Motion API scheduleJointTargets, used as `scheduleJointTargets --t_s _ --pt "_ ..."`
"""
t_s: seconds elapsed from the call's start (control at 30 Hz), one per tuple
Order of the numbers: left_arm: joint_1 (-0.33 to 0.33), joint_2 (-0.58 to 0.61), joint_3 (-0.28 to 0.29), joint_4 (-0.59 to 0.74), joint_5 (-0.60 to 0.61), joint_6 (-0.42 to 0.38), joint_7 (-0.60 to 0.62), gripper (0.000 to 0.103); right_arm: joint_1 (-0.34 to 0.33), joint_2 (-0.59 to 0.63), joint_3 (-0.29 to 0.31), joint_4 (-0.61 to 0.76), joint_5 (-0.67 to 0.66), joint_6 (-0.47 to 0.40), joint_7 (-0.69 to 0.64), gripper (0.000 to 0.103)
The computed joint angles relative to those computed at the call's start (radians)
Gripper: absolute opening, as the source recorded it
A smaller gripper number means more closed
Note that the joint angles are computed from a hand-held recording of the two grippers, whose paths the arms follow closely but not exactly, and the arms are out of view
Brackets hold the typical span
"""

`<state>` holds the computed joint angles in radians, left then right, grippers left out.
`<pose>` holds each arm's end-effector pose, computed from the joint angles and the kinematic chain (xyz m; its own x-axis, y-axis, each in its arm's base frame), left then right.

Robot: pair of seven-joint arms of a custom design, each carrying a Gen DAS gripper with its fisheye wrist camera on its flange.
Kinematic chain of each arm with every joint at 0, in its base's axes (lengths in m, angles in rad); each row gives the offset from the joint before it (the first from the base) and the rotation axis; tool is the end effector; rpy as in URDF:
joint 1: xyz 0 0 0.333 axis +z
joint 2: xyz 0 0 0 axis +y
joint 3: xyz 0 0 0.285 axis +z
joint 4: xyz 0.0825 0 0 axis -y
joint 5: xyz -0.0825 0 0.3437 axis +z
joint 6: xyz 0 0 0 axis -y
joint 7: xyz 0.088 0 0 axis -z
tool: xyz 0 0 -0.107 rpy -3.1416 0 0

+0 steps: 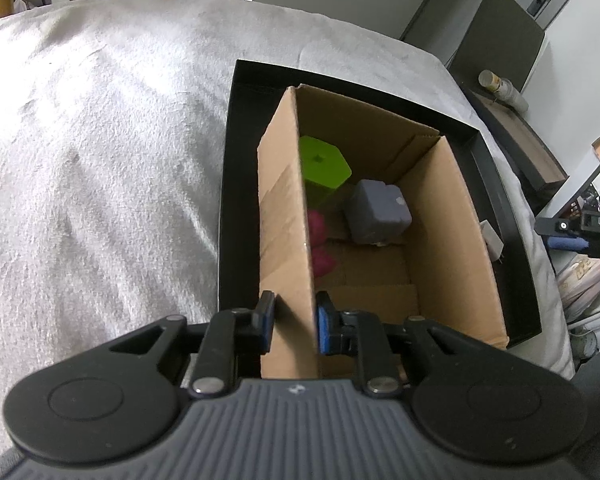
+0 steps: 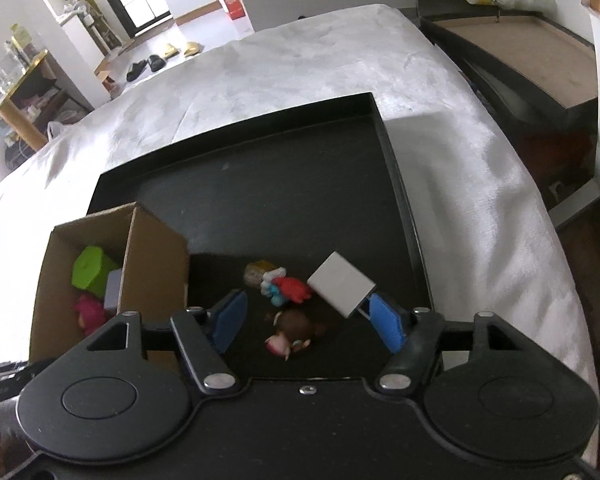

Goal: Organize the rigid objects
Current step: 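Move the right tool over the white charger plug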

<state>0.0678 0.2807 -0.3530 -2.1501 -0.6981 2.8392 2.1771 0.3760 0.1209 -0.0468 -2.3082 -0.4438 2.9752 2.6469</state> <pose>0.5473 -0.1200 0.3122 -0.2856 -0.9122 0.2937 -0.8826 0.1308 -0.4516 0.4910 0.1994 0.3496 -0.2456 -0.9326 -0.2644 -0.8132 0.3467 -0.4674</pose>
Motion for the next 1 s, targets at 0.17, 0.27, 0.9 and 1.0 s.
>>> scheduleJointTargets --t_s 0.17,0.27,0.9,1.0 --pt "0.009 0.002 -0.004 0.005 -0.012 -0.008 0.003 0.021 -0.037 0.048 0.033 -0.015 0.162 0.07 -0.124 0.062" --pt "0.017 0.008 -0.007 0.014 -0.05 -0.01 -0.001 0.02 -0.021 0.068 0.021 -0.003 0.218 0.058 -0.179 0.061" --pt "0.0 0.021 0.002 0.02 0.092 0.002 -0.113 0.02 0.105 0.228 -0.115 0.161 0.189 -0.053 -0.278 0.05" --pt "-0.006 0.024 0.008 0.022 0.119 0.002 -0.136 0.02 0.116 0.242 -0.131 0.172 0.171 -0.037 -0.282 0.05"
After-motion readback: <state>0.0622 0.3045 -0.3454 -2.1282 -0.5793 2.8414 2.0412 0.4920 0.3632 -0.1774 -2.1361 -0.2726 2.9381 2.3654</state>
